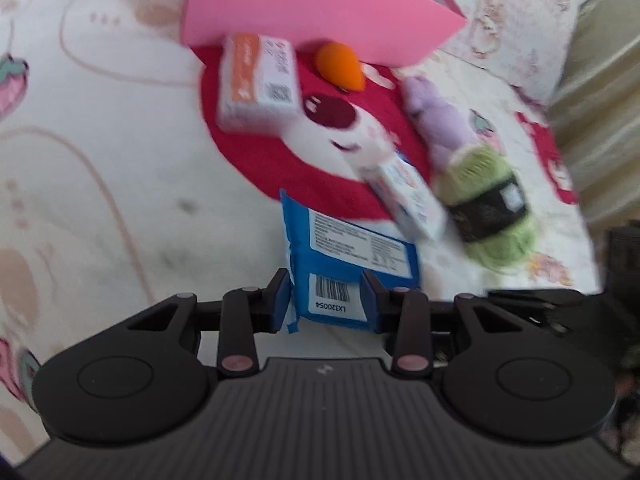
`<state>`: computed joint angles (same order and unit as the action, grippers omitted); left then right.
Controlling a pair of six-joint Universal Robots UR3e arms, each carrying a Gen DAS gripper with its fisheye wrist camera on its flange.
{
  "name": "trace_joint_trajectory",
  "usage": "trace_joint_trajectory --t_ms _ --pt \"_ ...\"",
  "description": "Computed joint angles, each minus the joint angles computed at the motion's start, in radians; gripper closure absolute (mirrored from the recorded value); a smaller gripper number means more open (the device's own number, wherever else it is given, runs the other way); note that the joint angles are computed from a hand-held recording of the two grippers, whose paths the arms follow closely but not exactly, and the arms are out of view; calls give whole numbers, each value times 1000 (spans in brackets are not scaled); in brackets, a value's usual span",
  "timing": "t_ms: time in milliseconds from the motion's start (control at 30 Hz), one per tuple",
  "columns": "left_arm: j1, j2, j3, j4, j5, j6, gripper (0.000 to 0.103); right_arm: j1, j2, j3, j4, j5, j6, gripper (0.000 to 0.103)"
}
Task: Organize objects
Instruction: 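Close the left gripper on the blue wet-wipe pack edge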
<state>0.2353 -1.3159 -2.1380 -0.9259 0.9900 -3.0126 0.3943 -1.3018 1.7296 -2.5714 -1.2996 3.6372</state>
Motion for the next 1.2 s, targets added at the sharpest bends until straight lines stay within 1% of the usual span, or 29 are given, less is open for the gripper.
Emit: trace_joint_trajectory --t_ms 33,133,167,233,267,333,400,433,467,500,567,667,800,867,933,1033,1133,1200 --pt "3 14 -1 -30 2 3 67 -4 -11 12 3 -2 -6 49" --pt "-2 27 -24 -10 23 -14 67 -23 -35 55 -23 10 -7 49" --pt "-17 23 -30 23 53 -34 67 -25 -36 58 -30 8 0 49" --pt "-67 9 -41 116 146 -84 67 -21 -34 58 -39 -10 6 49" --pt "-83 -1 -43 147 173 -100 67 -15 -29 50 -39 -23 7 49" --pt "-82 -6 -61 184 165 -119 67 -5 -18 40 -43 -45 8 49" --pt "-84 -14 -69 200 164 -137 72 4 -10 40 -58 -62 12 50" --pt "-81 -14 -72 201 162 -146 73 9 -7 41 -67 -72 12 52" --pt "-78 -11 -82 209 149 -157 75 16 -4 40 -76 -85 8 59" --pt "-76 -9 -87 210 138 -166 76 26 2 31 -76 -103 0 63" --pt "-99 -16 -93 238 148 -203 76 42 10 20 -78 -131 -10 67" --pt "-178 -26 -95 304 241 -267 76 74 26 -7 -69 -183 -32 68" --pt "-286 -55 -59 336 372 -342 76 105 45 -37 -44 -242 -71 68" --pt "-315 -66 -47 345 406 -363 77 95 31 -24 -37 -237 -58 67" --pt "-332 -72 -41 349 423 -374 76 70 17 14 -63 -196 -33 67" --pt "-348 -77 -29 341 423 -401 76 54 6 46 -95 -153 -12 66" --pt "-379 -84 -17 336 457 -451 76 88 15 42 -111 -191 -30 66" --pt "-400 -88 -10 334 481 -479 76 112 25 19 -96 -224 -57 66"
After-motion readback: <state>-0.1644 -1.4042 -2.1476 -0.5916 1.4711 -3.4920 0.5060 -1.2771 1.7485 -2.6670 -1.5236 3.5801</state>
